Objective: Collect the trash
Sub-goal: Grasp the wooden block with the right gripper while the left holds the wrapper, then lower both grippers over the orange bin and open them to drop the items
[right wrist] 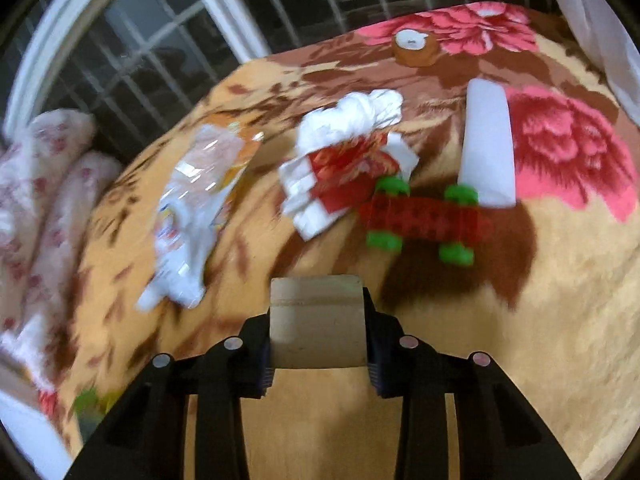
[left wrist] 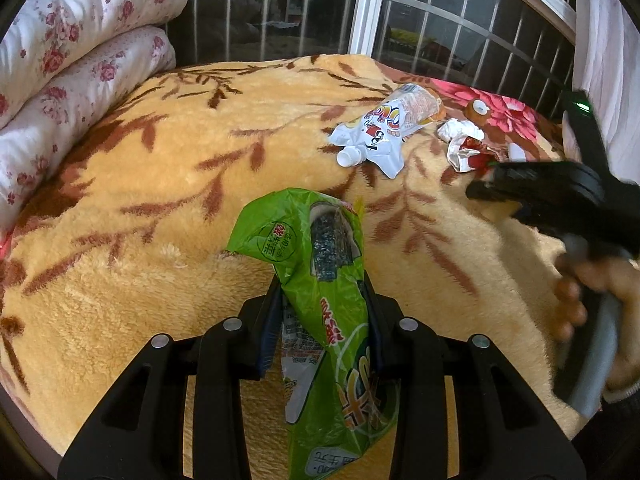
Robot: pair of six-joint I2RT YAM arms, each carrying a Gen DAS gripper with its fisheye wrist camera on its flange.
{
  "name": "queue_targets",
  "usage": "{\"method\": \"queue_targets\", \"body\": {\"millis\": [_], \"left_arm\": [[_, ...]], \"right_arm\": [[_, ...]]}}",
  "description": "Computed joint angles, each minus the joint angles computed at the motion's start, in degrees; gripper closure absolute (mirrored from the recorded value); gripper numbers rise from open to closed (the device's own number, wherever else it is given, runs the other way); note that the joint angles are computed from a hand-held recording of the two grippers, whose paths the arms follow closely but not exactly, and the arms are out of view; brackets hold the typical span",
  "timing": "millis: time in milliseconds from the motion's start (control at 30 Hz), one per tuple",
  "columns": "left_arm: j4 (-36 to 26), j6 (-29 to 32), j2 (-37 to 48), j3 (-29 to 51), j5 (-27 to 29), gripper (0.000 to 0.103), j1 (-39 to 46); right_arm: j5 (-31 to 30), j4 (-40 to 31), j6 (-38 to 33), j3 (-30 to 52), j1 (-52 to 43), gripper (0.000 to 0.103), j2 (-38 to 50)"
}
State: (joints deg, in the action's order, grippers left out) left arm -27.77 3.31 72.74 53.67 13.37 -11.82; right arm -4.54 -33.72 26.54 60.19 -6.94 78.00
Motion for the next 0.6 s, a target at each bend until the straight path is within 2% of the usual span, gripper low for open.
{"method": "queue_targets", "body": {"millis": [167, 367, 500, 600], "left_arm": [[0.5, -0.6, -0.8, -0.6, 1.6, 0.068, 0.9], [3.4, -1.0, -5.1, -3.9, 4.2, 0.068, 1.1], [5.3, 2.3, -12.0, -8.4, 4.0, 0.068, -1.1], [5.5, 5.2, -17.1, -11.7, 2.6, 0.068, -3.0]], "right_arm": [[-1.2, -1.7, -6.4, -7.3, 1.1, 0.068, -12.6], [-0.9, -7.7, -11.2, -16.3, 3.5, 0.068, -33.2], [3.2, -11.7, -10.6, -20.0, 9.6, 0.067, -43.5], [10.1, -15.8, -6.9, -22.3, 20.0, 0.067, -50.4]]}}
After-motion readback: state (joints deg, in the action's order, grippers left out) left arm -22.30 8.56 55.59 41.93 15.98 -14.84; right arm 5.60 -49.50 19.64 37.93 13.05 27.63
